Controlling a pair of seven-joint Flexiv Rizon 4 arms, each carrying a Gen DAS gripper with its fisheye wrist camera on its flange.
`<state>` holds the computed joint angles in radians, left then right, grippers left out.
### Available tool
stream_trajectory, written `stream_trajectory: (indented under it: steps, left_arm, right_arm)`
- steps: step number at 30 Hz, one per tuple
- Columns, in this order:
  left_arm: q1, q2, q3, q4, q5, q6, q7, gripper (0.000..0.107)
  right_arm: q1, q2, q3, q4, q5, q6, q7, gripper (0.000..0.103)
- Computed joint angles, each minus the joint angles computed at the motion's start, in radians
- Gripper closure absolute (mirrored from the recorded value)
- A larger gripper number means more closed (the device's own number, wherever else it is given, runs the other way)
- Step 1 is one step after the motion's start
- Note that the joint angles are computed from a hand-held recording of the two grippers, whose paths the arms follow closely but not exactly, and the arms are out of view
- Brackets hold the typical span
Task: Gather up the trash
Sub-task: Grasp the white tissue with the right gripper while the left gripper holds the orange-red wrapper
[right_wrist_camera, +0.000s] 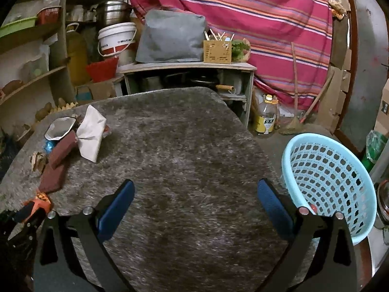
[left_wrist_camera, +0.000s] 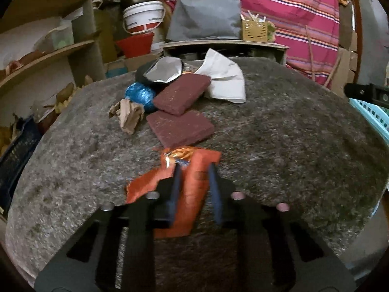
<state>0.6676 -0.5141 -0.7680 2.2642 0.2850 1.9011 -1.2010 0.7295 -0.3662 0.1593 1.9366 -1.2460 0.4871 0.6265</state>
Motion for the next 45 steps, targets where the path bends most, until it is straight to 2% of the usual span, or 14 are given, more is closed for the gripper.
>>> stream_trajectory:
  steps: [3,10,15,18,21,23,26,28,34,39,41,43,44,45]
  left_arm:
    - [0.04,0.005,-0.044,0.004,0.009,-0.011,0.008,0.103]
    - [0.172,0.016,-0.158,-0.011,0.05,0.034,-0.024,0.104]
    - [0.191,-0.005,-0.177,-0.091,0.022,-0.001,-0.045,0.104]
    - [0.158,-0.022,-0.152,-0.148,-0.011,-0.03,-0.027,0.104]
    - [0.07,-0.027,-0.06,-0.202,-0.054,-0.034,-0.015,0.104]
    - [0.054,-0.046,-0.053,-0.232,-0.079,-0.062,-0.008,0.104]
    - [-0.008,-0.056,0.009,-0.263,-0.118,-0.065,0.006,0.104]
    - [-0.027,-0.062,0.025,-0.275,-0.138,-0.077,0.012,0.104]
    - [-0.025,-0.083,0.013,-0.295,-0.167,-0.086,0.034,0.104]
    - [-0.017,-0.091,0.004,-0.296,-0.171,-0.08,0.051,0.104]
    - [-0.037,-0.089,0.031,-0.302,-0.172,-0.071,0.053,0.104]
    - [-0.044,-0.087,0.041,-0.303,-0.173,-0.069,0.049,0.104]
    - [-0.04,-0.087,0.039,-0.303,-0.173,-0.071,0.047,0.104]
    - [-0.037,-0.086,0.037,-0.302,-0.174,-0.07,0.044,0.104]
  right_arm:
    - [0.001,-0.01,-0.004,-0.016,-0.004,0.004,-0.005,0.004]
    - [0.007,-0.05,-0.024,-0.07,-0.016,0.03,-0.04,0.004]
    - [0.012,-0.092,-0.051,-0.131,-0.027,0.06,-0.079,0.004]
    - [0.013,-0.125,-0.071,-0.179,-0.027,0.083,-0.117,0.004]
    - [0.009,-0.162,-0.093,-0.231,-0.027,0.127,-0.166,0.004]
    - [0.006,-0.195,-0.109,-0.277,-0.015,0.161,-0.212,0.004]
    - [0.012,-0.244,-0.134,-0.34,0.011,0.195,-0.274,0.005]
    - [0.022,-0.271,-0.149,-0.378,0.035,0.205,-0.319,0.005]
    - [0.054,-0.362,-0.192,-0.516,0.14,0.193,-0.48,0.005]
    - [0.049,-0.416,-0.212,-0.589,0.237,0.244,-0.56,0.006]
    - [0.043,-0.43,-0.222,-0.599,0.263,0.289,-0.562,0.013]
    - [0.028,-0.442,-0.22,-0.605,0.301,0.351,-0.573,0.041]
    - [0.027,-0.445,-0.226,-0.603,0.311,0.379,-0.572,0.046]
    - [0.023,-0.448,-0.233,-0.595,0.316,0.427,-0.564,0.056]
